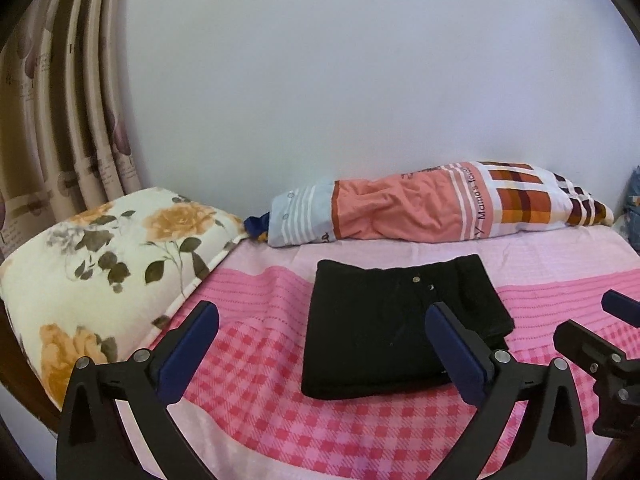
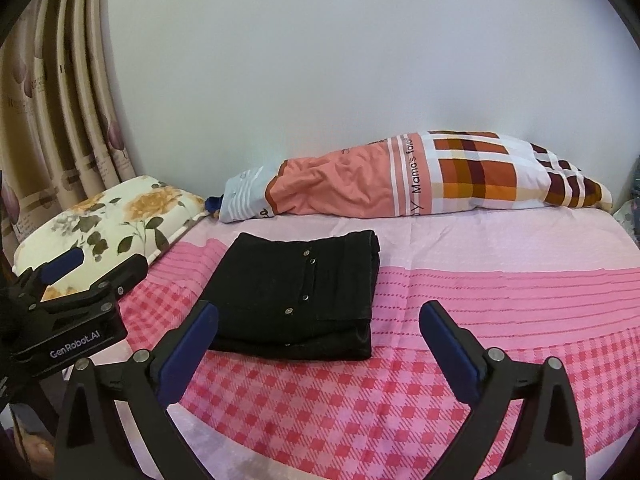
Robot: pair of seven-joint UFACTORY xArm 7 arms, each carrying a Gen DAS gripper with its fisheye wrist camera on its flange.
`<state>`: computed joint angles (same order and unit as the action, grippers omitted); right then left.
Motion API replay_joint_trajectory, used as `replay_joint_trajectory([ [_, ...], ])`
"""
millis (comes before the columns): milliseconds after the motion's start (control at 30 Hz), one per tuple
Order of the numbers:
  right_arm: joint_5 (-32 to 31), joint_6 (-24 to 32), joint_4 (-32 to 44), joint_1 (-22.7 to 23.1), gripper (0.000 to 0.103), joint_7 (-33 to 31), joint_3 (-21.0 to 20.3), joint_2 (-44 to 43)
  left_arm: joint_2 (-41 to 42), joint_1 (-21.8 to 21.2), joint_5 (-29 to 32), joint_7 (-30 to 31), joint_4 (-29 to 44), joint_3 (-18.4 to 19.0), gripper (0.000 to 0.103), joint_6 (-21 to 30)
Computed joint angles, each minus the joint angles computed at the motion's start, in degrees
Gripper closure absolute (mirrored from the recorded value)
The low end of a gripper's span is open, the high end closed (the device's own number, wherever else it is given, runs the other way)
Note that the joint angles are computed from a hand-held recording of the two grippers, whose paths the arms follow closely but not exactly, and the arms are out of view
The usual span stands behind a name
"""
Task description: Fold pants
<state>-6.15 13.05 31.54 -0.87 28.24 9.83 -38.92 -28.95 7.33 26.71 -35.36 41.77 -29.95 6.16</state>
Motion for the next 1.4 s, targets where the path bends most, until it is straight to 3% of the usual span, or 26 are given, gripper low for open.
replay_joint_trajectory([
  [267,-1.03,1.59,0.21,-1.73,0.002,1.9,1.6,-2.35,-0.25,-5.31,-2.96,2.45,0.71,4.19,0.0,3.14],
  [367,-1.35,1.91,0.21,-1.91,0.001,2.47,1.76,-2.99,-1.04,-5.36,-3.23,1.76,0.12,4.81,0.0,2.16],
  [467,-1.61,2.63,0.58,-1.96,0.001,2.91,1.82,-3.23,-0.99,-8.78,-5.62,3.92,-0.28,8.07,0.0,1.82],
  [633,-1.74,2.84,0.88,-1.46,0.001,2.86,1.45,-3.15,-2.73,-9.11,-7.84,4.94,-1.46,9.11,0.0,-0.82],
  [833,-1.99,3.34,1.1,-1.4,0.001,3.23,1.78,-3.85,-4.08,-9.42,-9.5,7.43,-1.35,8.83,0.0,-1.29],
  [900,-1.96,3.35,1.06,-1.3,0.001,3.18,1.49,-4.07,-5.14,-6.67,-9.59,6.25,-1.96,6.48,0.0,-3.76],
  [1067,-1.68,3.87,0.99,-1.25,0.001,3.11,0.99,-4.56,-7.87,0.26,-9.48,3.35,-2.06,0.12,0.0,-4.41],
  [1400,-0.82,4.65,0.9,-0.4,0.001,2.58,0.22,-4.25,-4.44,-7.94,-11.41,7.16,-1.38,5.59,0.0,-0.59],
])
